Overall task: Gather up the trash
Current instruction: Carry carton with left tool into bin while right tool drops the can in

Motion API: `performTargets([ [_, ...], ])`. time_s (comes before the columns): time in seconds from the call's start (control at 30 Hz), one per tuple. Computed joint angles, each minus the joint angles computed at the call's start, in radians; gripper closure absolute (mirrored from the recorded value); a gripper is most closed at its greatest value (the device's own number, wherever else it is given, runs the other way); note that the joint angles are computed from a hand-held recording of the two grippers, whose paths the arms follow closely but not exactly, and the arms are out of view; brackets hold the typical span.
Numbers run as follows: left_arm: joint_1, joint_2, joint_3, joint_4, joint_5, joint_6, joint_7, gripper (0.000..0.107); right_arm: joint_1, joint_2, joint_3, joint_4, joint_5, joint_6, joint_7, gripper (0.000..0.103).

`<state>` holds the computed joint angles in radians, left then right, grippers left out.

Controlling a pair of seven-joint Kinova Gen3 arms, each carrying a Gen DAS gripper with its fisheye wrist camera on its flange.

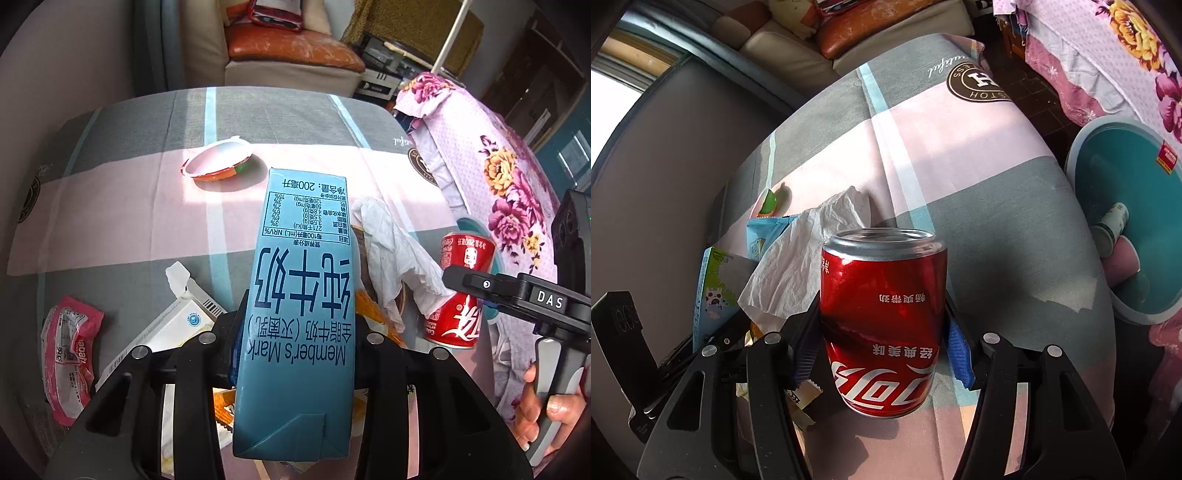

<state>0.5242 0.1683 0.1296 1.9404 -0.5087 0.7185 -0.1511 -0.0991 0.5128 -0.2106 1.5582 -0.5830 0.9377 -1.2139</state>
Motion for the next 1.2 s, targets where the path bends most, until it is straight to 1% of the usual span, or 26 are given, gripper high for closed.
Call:
performTargets([
  [0.07, 0.001, 0.006, 0.001, -0.008, 0.002, 0.012, -0.002, 0.068, -0.004, 0.001, 0.009, 0.005, 0.014, -0.004, -0.006, 0.046],
  [0.2, 0.006, 0.021, 0.000, -0.022, 0.010, 0.028, -0.005, 0.068, 0.021, 0.011, 0.012, 0.018, 0.013, 0.004, 0.007, 0.045],
  [0.23, 0.006, 0.024, -0.001, -0.025, 0.015, 0.028, -0.007, 0.068, 0.028, 0.014, 0.012, 0.021, 0.012, 0.006, 0.011, 0.040],
  [0.27, 0.005, 0.026, -0.001, -0.026, 0.021, 0.027, -0.011, 0.068, 0.034, 0.017, 0.012, 0.021, 0.010, 0.010, 0.016, 0.037],
  [0.37, 0.013, 0.036, -0.005, -0.038, 0.022, 0.035, -0.011, 0.068, 0.045, 0.026, 0.012, 0.022, 0.004, 0.012, 0.024, 0.034],
  [0.47, 0.022, 0.041, -0.008, -0.046, 0.019, 0.043, -0.009, 0.068, 0.037, 0.031, 0.017, 0.014, 0.014, 0.002, 0.017, 0.034],
  [0.53, 0.031, 0.042, -0.011, -0.052, 0.009, 0.055, 0.003, 0.068, 0.024, 0.025, 0.014, 0.018, 0.030, -0.022, 0.027, 0.040],
  [0.6, 0.042, 0.039, -0.014, -0.055, -0.005, 0.070, 0.025, 0.069, 0.020, 0.017, 0.009, 0.026, 0.033, -0.040, 0.034, 0.041],
  [0.77, 0.075, 0.003, -0.003, -0.062, -0.078, 0.125, 0.118, 0.069, 0.050, -0.013, -0.001, 0.044, 0.005, -0.056, 0.069, 0.041],
  [0.9, 0.090, -0.010, 0.026, -0.097, -0.132, 0.184, 0.155, 0.069, 0.080, -0.047, 0.004, 0.061, -0.025, -0.074, 0.097, 0.041],
  [1.03, 0.104, 0.014, 0.053, -0.164, -0.152, 0.218, 0.116, 0.069, 0.101, -0.091, 0.013, 0.088, -0.045, -0.106, 0.134, 0.041],
  [1.2, 0.132, 0.097, 0.052, -0.276, -0.123, 0.226, 0.012, 0.069, 0.153, -0.127, 0.029, 0.117, -0.095, -0.130, 0.188, 0.041],
])
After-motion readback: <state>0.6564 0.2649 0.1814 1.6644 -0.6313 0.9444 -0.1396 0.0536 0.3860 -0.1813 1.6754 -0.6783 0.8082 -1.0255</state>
